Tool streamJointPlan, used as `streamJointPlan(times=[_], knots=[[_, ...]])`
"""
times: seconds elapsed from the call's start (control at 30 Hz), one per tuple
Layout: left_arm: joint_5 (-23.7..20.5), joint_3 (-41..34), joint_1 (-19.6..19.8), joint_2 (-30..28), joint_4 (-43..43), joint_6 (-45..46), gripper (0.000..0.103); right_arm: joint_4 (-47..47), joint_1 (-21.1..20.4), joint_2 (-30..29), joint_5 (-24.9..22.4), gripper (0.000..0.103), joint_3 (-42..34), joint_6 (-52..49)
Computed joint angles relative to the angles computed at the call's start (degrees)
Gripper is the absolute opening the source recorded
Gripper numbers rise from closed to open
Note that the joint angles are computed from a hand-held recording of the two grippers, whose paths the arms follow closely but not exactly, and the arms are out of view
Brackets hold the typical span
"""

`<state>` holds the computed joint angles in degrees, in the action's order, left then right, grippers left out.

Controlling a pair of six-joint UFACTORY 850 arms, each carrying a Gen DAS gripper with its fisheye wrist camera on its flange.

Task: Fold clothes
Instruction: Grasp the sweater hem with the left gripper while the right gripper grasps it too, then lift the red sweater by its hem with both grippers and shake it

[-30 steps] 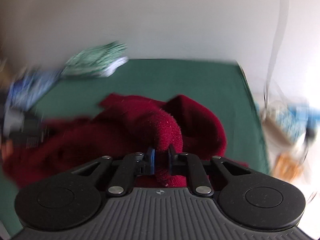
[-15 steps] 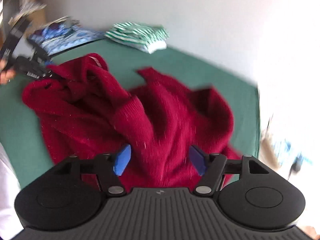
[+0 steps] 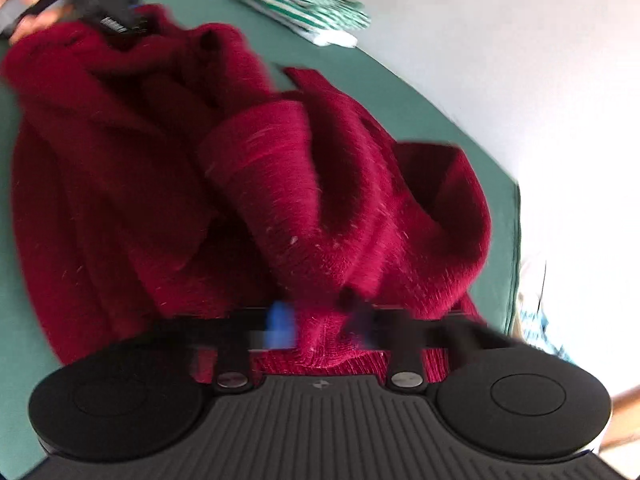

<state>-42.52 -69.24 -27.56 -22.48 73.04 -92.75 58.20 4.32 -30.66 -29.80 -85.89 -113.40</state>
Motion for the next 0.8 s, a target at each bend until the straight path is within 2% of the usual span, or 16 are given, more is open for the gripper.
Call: streamJointPlan(times=[0.03, 0.17, 0.27, 0.37, 0.57, 0.63, 0.7, 0.8], knots=[[-0.69, 0.21, 0.00, 0.67, 1.12, -3.02, 0.013, 0.47, -0.28, -0.18, -0.08, 0.014, -0.68, 2.42], [-1.58, 1.89, 0.16, 5.65, 7.47, -9.93, 0.013, 13.18, -0.90, 1.30, 2.24, 0.014, -2.51, 3.91], [-4.35, 3.98, -0.53, 11.27, 15.94, -15.64, 0.013, 25.10, -1.79, 3.05, -1.10, 0.014, -4.19, 6.07], [-5.35, 5.18, -0.38, 16.76, 22.45, -18.21, 0.013, 32.72, -1.67, 4.96, -3.00, 0.014, -5.03, 7.72], [-10.28, 6.04, -2.58, 25.36, 35.11, -16.14, 0.013, 49.73, -1.88, 10.48, -8.82, 0.014, -4.49, 8.24], [-11.70, 6.53, -3.20, 27.82, 38.68, -16.23, 0.013, 53.83, -1.44, 12.75, -8.67, 0.014, -3.72, 6.16], [-12.57, 6.33, -3.63, 29.44, 40.03, -14.27, 0.013, 57.41, -0.93, 15.01, -7.93, 0.014, -2.86, 3.15], [-14.27, 5.58, -4.87, 31.04, 39.85, -10.84, 0.014, 62.20, -2.09, 17.04, -12.00, 0.014, -2.40, 5.39]])
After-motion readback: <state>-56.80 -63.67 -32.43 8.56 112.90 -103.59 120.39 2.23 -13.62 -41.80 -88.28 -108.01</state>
